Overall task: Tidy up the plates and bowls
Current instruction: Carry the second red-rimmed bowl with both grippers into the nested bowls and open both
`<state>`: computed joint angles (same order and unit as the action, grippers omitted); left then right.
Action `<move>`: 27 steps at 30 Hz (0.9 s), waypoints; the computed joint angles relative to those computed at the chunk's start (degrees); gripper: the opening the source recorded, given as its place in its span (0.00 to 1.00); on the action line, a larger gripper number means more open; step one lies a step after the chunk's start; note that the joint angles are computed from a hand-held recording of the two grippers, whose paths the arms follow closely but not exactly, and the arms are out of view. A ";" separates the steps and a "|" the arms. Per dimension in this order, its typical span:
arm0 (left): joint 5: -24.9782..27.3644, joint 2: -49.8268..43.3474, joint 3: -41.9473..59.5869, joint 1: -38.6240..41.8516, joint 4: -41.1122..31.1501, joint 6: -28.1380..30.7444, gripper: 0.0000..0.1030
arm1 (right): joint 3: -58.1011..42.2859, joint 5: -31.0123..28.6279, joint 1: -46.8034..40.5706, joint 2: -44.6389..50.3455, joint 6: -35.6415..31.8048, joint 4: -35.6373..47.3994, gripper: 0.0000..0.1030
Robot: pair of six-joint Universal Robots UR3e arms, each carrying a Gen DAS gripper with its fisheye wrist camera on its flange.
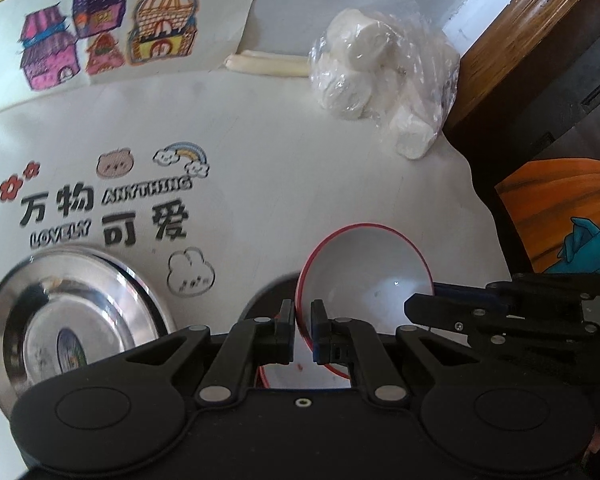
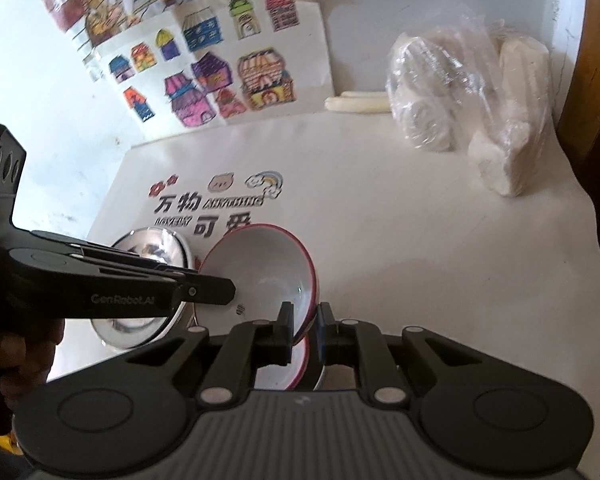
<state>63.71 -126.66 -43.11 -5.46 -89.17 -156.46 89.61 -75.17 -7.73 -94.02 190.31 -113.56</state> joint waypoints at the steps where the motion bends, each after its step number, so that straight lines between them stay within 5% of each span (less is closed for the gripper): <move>1: 0.07 0.59 -0.95 0.12 0.19 0.03 0.07 | -0.10 -0.08 0.36 -0.02 -0.10 0.31 0.13; 27: 4.91 4.90 -8.20 -0.55 -0.57 1.35 0.09 | -0.70 -0.47 4.14 0.86 -2.56 6.01 0.14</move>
